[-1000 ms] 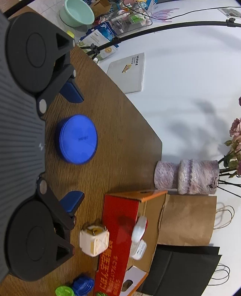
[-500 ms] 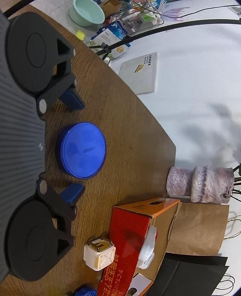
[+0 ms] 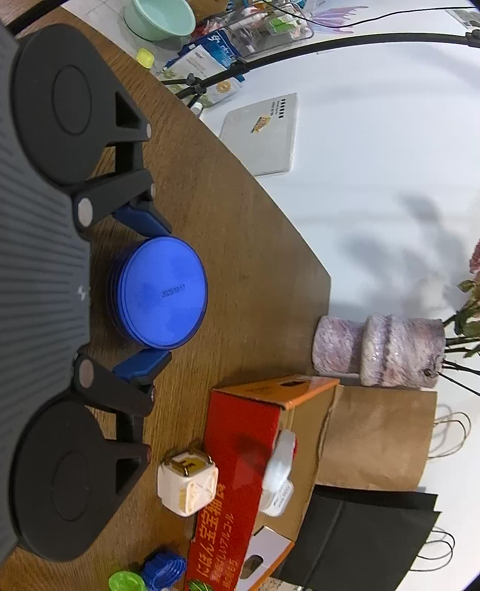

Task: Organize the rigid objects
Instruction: 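Lift and carry the blue lid and tape roll over the box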

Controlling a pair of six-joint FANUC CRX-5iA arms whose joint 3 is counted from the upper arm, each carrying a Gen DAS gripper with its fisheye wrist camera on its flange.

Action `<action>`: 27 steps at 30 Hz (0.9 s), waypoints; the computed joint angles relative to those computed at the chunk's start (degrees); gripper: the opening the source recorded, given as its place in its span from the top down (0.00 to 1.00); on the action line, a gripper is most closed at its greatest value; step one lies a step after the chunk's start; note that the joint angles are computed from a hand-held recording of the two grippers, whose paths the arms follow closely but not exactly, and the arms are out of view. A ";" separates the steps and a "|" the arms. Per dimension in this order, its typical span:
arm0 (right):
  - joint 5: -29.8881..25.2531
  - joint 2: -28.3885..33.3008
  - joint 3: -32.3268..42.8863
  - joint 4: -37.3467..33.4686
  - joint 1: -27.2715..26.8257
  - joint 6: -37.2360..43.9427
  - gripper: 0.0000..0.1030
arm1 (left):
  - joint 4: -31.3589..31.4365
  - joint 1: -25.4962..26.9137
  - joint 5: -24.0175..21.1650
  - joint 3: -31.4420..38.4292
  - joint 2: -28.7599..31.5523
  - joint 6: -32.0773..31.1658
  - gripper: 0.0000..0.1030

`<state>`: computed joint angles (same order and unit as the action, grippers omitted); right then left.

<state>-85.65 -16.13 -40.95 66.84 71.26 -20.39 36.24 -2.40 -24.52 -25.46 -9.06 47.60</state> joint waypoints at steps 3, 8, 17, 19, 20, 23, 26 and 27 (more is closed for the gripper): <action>-0.07 0.36 0.09 0.46 0.14 -0.30 0.59 | 1.64 -1.04 2.37 -1.35 -0.93 -1.91 0.35; -0.06 1.00 0.21 1.44 0.22 -1.14 0.59 | 6.76 -2.94 6.33 -4.46 -2.76 -6.87 0.34; -0.17 2.59 0.82 3.89 0.27 -3.48 0.59 | 11.75 -6.22 9.71 -7.38 -5.07 -9.35 0.35; -0.09 2.84 0.83 4.59 0.16 -4.11 0.59 | 12.42 -7.10 9.91 -7.80 -5.43 -10.10 0.35; -0.03 3.00 0.87 4.97 0.05 -4.46 0.59 | 12.20 -7.44 10.11 -7.91 -5.61 -9.85 0.34; 0.33 3.54 1.04 6.24 -0.43 -5.37 0.59 | 14.23 -9.22 11.54 -8.81 -6.33 -11.17 0.34; 0.88 4.06 1.10 7.94 -1.15 -6.05 0.59 | 17.98 -11.90 14.18 -10.25 -7.32 -14.23 0.34; 1.08 4.19 1.10 8.54 -1.43 -6.30 0.59 | 19.00 -12.62 14.83 -10.52 -7.50 -15.05 0.34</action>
<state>-84.57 -11.94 -39.85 75.39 69.82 -26.69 55.24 -15.02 -9.70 -35.98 -16.56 32.55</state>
